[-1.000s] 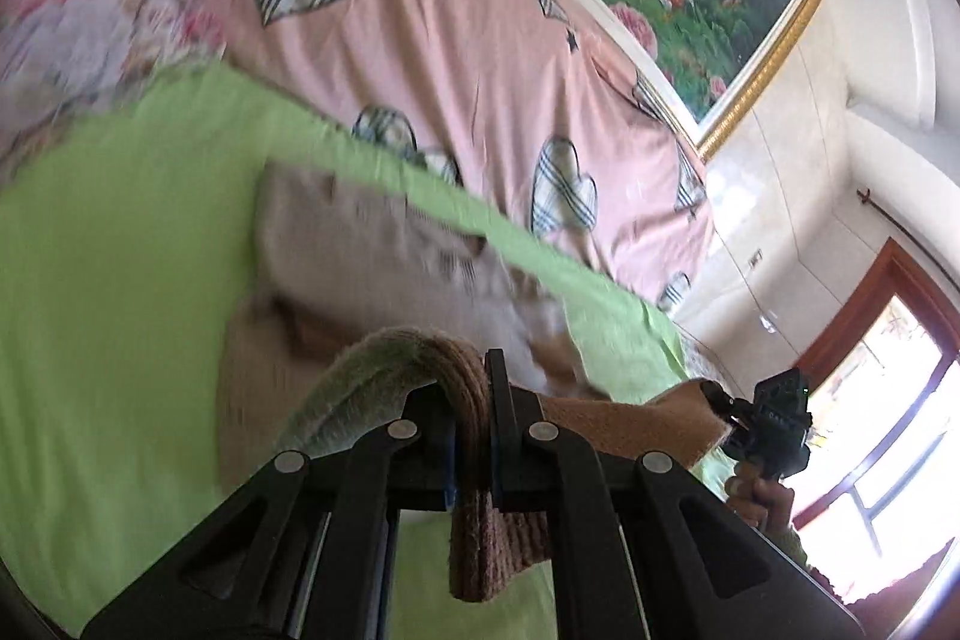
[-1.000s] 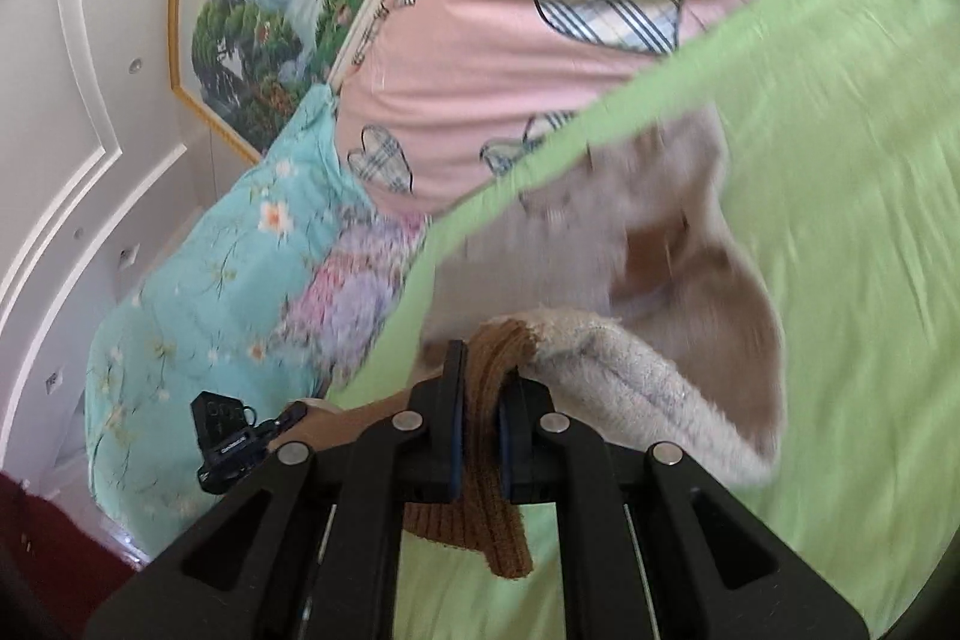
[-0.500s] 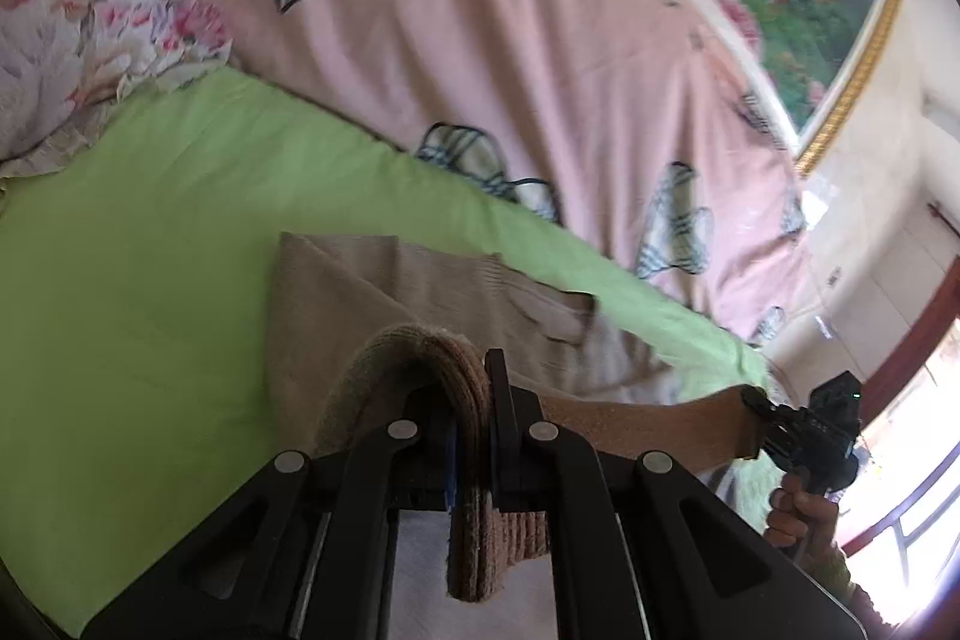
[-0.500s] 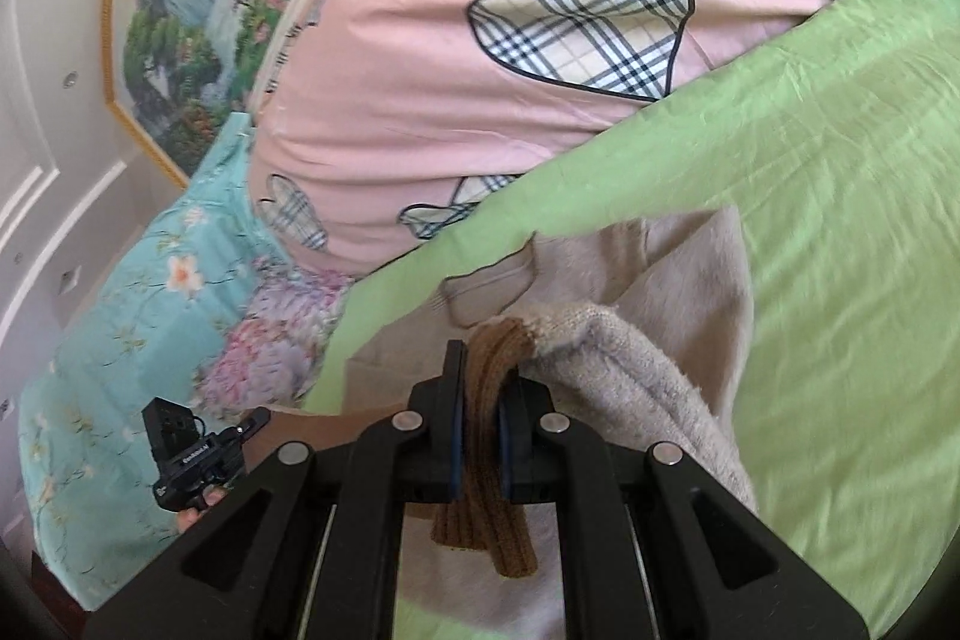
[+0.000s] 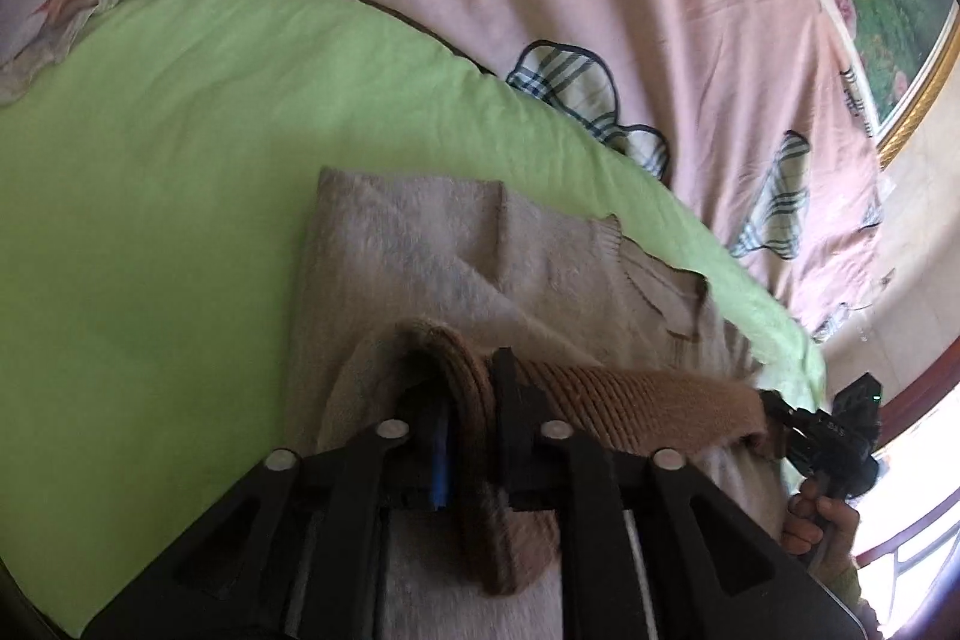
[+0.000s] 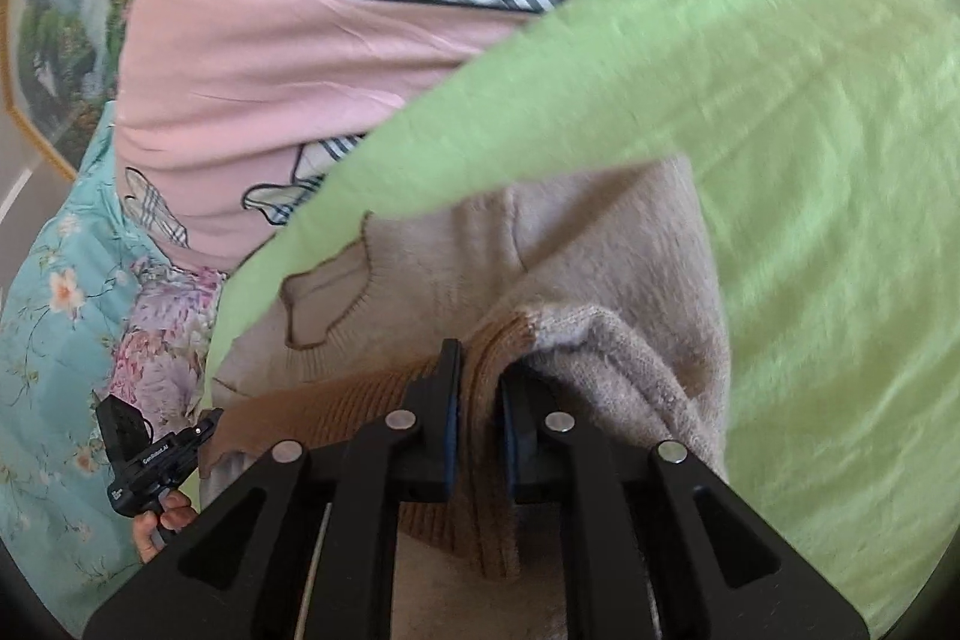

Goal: Fold small clothes
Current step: 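Lift the hem with both tools and fold it over toward the collar, then open both tools, release the hem and pull back from the sweater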

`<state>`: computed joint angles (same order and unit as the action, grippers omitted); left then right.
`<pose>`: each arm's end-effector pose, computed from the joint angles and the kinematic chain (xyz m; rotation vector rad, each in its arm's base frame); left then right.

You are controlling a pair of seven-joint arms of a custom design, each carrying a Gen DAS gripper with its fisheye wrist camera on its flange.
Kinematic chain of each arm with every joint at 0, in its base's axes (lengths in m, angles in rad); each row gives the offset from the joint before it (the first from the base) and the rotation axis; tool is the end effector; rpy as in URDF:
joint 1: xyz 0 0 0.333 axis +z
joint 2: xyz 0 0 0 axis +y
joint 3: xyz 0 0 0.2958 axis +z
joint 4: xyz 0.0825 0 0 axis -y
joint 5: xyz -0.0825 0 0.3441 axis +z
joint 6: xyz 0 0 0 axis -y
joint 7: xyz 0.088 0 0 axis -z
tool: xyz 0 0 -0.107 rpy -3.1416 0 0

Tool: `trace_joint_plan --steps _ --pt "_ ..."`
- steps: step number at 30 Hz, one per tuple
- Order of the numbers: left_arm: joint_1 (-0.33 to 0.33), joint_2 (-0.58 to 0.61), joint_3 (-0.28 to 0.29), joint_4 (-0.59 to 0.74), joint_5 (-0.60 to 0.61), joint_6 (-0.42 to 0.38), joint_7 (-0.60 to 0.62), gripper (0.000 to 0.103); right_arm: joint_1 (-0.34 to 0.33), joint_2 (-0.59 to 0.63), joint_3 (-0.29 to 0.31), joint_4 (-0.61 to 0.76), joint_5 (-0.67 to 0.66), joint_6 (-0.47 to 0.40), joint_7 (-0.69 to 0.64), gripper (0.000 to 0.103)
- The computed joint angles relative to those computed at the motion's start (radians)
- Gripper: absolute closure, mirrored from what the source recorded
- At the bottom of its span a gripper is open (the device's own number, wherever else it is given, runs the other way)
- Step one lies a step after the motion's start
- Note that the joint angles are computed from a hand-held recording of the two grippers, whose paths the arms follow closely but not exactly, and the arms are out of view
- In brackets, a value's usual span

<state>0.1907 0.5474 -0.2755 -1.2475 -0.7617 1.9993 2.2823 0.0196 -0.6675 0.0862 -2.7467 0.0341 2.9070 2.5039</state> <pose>0.6857 -0.0513 0.4921 1.3824 -2.2893 1.2332 0.3590 0.0390 0.5125 -0.8214 2.1864 -0.3129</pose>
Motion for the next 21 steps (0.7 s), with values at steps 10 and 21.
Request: trace_joint_plan --steps 10,21 --pt "0.066 -0.348 0.052 -0.421 -0.145 -0.269 0.322 0.072 0.117 -0.208 0.055 -0.062 -0.025 -0.014 0.027 0.064" --pt "-0.088 -0.169 0.072 -0.178 -0.006 -0.290 0.186 0.081 0.355 0.165 -0.103 0.185 0.108 -0.139 -0.370 0.066"
